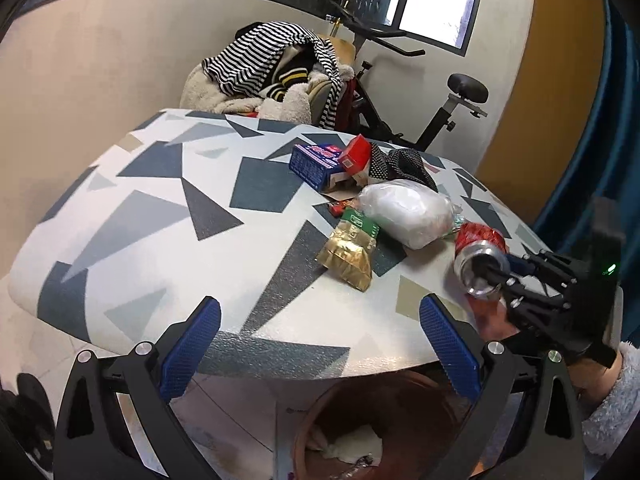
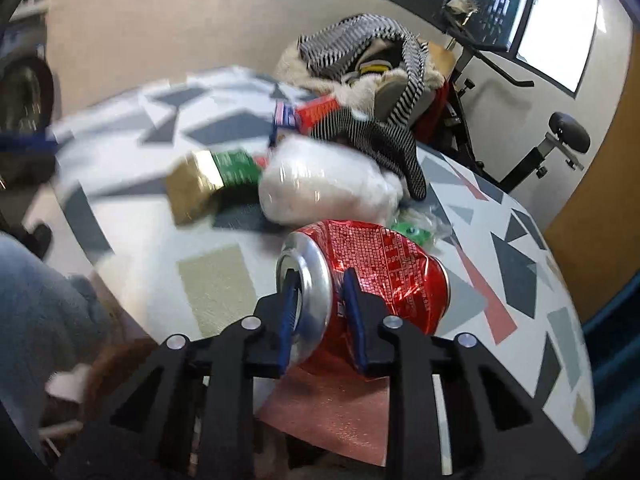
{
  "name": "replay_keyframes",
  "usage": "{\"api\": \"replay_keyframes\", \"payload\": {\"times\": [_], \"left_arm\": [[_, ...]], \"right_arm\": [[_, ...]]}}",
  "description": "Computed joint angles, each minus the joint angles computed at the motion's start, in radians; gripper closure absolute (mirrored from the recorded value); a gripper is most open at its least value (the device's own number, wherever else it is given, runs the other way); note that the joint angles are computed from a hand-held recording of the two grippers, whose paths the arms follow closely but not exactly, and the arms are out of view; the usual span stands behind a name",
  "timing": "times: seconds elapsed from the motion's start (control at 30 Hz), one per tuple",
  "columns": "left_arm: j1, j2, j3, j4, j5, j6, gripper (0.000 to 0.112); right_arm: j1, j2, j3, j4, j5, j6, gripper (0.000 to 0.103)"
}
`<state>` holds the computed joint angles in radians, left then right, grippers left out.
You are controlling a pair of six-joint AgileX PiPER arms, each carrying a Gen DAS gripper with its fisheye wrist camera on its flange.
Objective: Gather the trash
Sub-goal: 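Grasp the crushed red can with the right gripper while the left gripper grasps the gold wrapper, then drop the gold wrapper into the bin with the left gripper while the right gripper carries the can there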
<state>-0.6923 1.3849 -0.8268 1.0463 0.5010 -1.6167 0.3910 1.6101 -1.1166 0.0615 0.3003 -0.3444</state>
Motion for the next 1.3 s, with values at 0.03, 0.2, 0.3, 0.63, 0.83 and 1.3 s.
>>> {"api": "replay_keyframes", "payload": {"times": [0.03, 0.2, 0.3, 0.63, 0.83, 1.3], "left_arm": [[0.001, 0.002, -0.001, -0.003, -0.004, 0.006, 0.015], [0.025, 0.037, -0.041, -0.06, -0.06, 0.102, 0.015], [0.057, 0.075, -0.085, -0.078, -0.14, 0.184, 0.015], [0.151, 0.451, -0.573, -0.531, 0.066, 0.896, 0.025], [0.169, 0.586, -0.715, -0.569, 0.159, 1.003, 0.027], [0.148, 0.272, -0.38, -0.599, -0.028, 0.898, 0.074]], "right_arm": [[-0.007, -0.009, 0.002, 0.034, -0.004, -0.026, 0.077], [-0.031, -0.084, 0.02, 0.046, -0.034, 0.02, 0.077], [-0.045, -0.113, 0.022, 0.045, -0.026, 0.035, 0.077], [-0.099, -0.162, 0.042, 0.063, -0.017, 0.03, 0.077], [-0.137, -0.172, 0.055, 0.126, -0.017, -0.02, 0.077], [-0.164, -0.246, 0.076, 0.244, 0.003, -0.113, 0.077]]}}
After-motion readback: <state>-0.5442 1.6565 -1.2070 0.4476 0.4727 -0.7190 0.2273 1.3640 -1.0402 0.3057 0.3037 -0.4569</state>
